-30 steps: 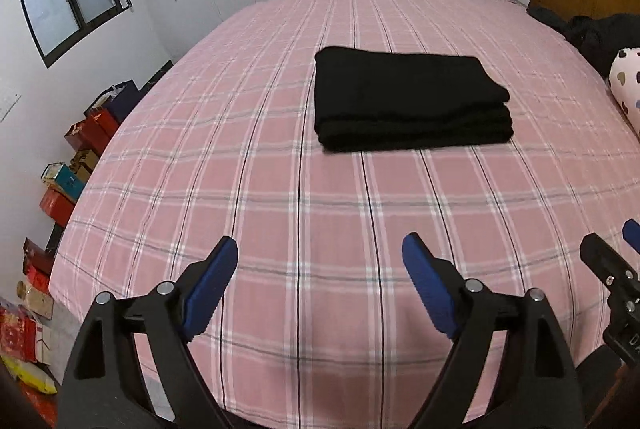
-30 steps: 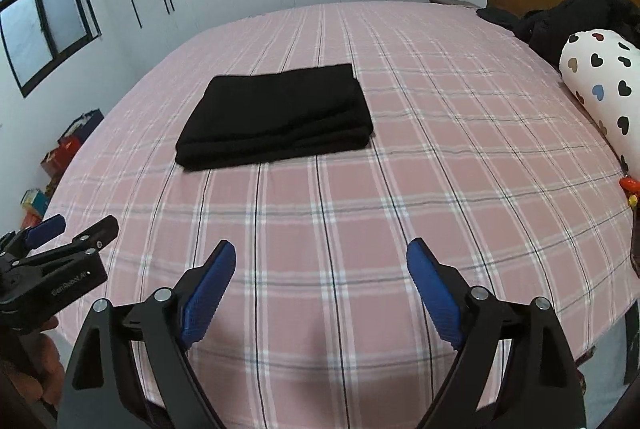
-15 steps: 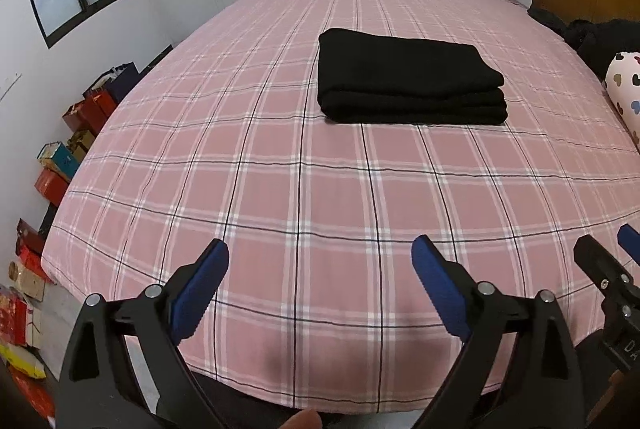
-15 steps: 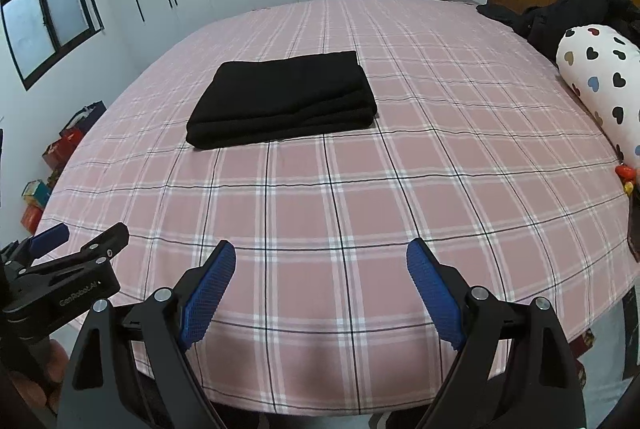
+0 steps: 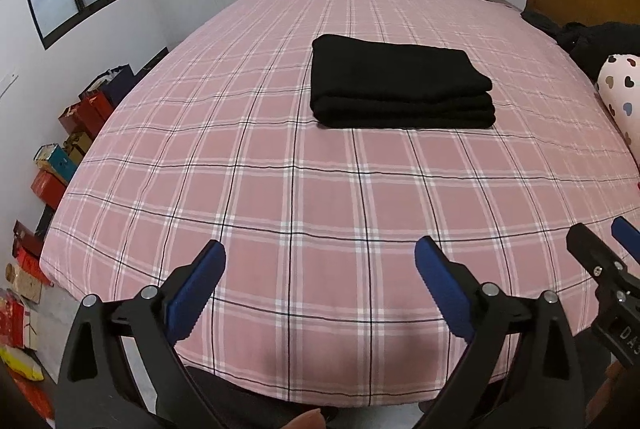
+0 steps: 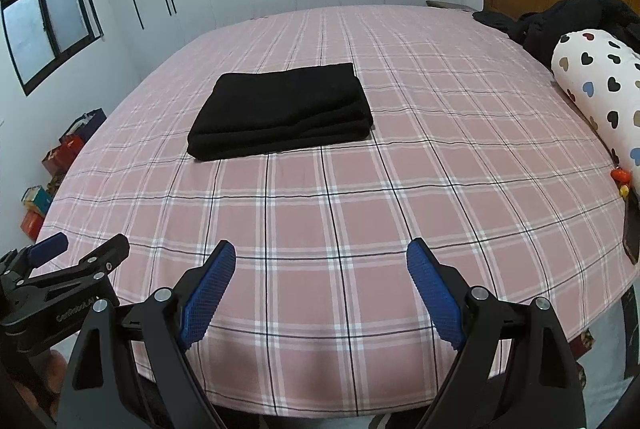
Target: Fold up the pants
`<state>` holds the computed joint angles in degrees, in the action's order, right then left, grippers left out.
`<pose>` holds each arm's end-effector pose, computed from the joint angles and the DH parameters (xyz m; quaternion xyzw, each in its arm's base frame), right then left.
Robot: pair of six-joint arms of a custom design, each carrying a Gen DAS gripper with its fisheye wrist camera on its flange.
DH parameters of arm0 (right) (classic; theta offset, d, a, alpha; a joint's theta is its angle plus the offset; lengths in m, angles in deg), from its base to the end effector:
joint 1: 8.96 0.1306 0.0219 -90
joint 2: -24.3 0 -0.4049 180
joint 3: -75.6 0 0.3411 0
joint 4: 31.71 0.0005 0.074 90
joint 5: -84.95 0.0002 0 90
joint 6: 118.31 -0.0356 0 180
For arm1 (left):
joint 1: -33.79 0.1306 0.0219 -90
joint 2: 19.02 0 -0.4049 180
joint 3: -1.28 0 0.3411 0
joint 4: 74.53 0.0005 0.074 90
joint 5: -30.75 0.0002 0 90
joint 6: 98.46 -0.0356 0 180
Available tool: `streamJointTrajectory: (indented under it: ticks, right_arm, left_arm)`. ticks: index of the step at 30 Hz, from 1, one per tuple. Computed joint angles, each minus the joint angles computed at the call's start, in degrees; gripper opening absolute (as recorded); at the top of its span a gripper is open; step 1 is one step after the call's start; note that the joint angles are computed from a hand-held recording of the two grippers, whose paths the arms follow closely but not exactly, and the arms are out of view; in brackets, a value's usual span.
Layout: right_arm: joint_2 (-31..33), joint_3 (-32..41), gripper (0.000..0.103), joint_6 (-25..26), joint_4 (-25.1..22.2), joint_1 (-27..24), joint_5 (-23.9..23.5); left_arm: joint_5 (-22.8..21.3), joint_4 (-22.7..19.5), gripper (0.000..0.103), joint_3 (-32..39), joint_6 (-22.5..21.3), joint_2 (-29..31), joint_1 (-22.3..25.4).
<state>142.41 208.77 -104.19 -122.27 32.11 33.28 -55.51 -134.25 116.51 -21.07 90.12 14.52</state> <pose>0.4426 0.3557 0.4776 0.3198 0.8817 -0.0687 0.3399 0.5264 -0.1870 0.4610 0.2706 0.9102 -0.0491 0.3096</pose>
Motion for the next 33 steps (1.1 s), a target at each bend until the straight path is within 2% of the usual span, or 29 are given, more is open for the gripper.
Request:
streamJointTrajectory:
  ticks: [33]
  right_arm:
    - [0.0, 0.3, 0.086, -0.2, -0.6, 0.2, -0.6]
  left_arm:
    - [-0.6, -0.8, 0.095, 0.4, -0.3, 0.0, -0.9]
